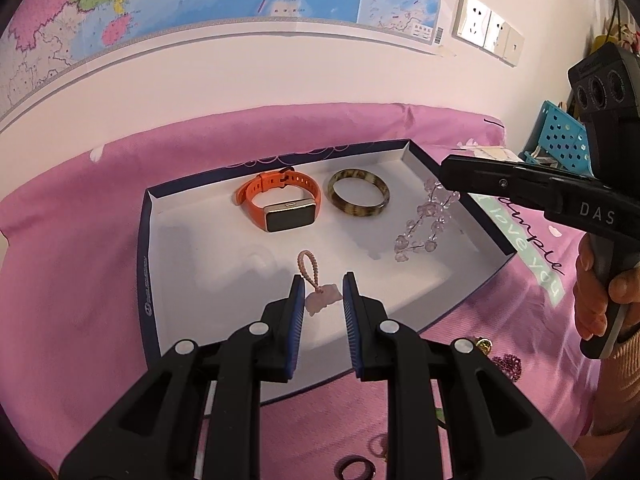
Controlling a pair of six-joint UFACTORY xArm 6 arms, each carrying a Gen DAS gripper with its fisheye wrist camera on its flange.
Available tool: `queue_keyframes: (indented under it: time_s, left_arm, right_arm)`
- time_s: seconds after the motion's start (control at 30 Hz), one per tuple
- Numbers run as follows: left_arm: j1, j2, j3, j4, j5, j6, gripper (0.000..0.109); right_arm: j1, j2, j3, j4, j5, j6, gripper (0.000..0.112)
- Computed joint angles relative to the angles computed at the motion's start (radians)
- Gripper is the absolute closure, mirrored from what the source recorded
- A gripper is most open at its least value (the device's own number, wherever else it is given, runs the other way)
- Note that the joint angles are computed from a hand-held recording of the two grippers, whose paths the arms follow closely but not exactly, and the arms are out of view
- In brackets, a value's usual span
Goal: Organize jewelry
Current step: 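Carry the tassel charm with the left tool while the right tool carries the bracelet into the tray, then open the left tool over the tray while the right tool releases the bracelet, then withdraw both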
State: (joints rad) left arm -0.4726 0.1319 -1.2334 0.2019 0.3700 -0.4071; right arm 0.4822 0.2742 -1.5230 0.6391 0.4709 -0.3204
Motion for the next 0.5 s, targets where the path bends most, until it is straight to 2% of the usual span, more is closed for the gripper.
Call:
queue_keyframes:
  time_s: [0.5]
  left_arm:
    - [0.015,0.102,-0.122,-0.001,0.093,0.004,0.089]
  right_arm:
    - [-0.016,0.096,-0.099,-0.003,0.053,0.049,0.105]
